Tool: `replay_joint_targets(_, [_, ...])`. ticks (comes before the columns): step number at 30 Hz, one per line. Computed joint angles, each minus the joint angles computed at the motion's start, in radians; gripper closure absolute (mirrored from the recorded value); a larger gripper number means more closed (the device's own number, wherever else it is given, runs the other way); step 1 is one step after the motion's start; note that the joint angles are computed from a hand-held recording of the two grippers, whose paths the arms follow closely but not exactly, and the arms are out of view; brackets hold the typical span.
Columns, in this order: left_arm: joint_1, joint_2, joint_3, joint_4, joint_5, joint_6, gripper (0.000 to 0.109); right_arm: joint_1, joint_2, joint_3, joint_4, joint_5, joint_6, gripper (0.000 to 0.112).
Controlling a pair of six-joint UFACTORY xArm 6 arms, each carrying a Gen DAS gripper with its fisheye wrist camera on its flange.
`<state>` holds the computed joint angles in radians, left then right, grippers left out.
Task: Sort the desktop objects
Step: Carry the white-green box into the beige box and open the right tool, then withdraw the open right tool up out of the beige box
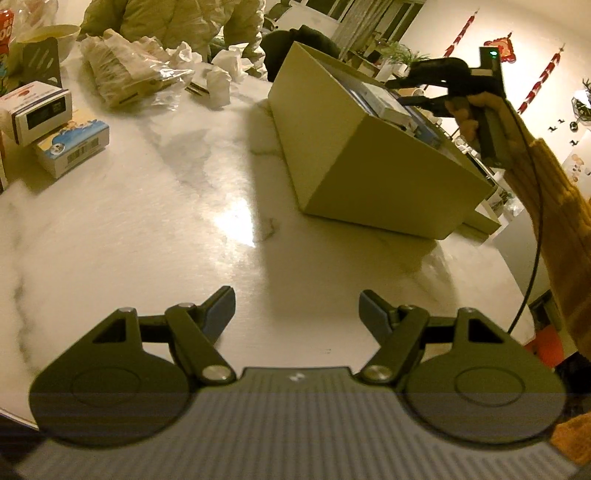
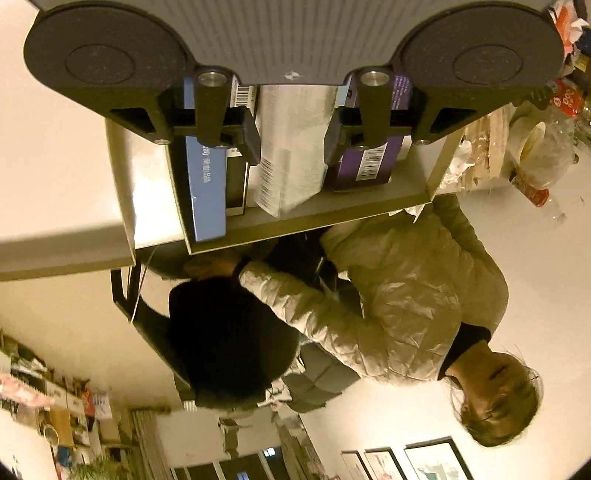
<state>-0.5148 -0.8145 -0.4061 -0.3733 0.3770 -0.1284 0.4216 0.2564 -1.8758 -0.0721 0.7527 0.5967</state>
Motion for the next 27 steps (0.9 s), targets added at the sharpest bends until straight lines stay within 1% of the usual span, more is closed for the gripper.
replay_joint_targets(5, [-0.001, -0.005, 0.002, 0.005, -0.002, -0.003, 0.034, 0.016, -0.058, 0.069, -0.031, -0.010, -0.030, 0.071])
replay_joint_targets(7, [-0.001, -0.005, 0.003, 0.007, -0.003, -0.005, 0.034, 0.022, -0.084, 0.097, 0.000, -0.009, -0.070, 0.071])
replay_joint_targets(10, [-0.005, -0.002, 0.002, 0.012, -0.004, -0.009, 0.034, 0.035, -0.093, 0.103, 0.001, 0.020, -0.104, 0.071])
replay_joint_targets(13, [-0.009, -0.002, 0.000, 0.025, -0.001, -0.017, 0.034, 0.041, -0.079, 0.093, -0.018, 0.039, -0.103, 0.072])
replay_joint_targets(18, [-0.005, -0.011, 0.004, 0.043, 0.001, -0.035, 0.034, 0.035, -0.044, 0.069, 0.021, 0.010, -0.119, 0.073])
replay_joint_targets(25, [0.010, -0.025, 0.013, 0.077, 0.000, -0.077, 0.034, 0.030, 0.001, 0.021, 0.049, -0.001, -0.115, 0.073])
replay_joint_targets(27, [0.017, -0.031, 0.016, 0.120, -0.001, -0.117, 0.033, 0.027, 0.004, 0.019, 0.049, -0.006, -0.109, 0.073])
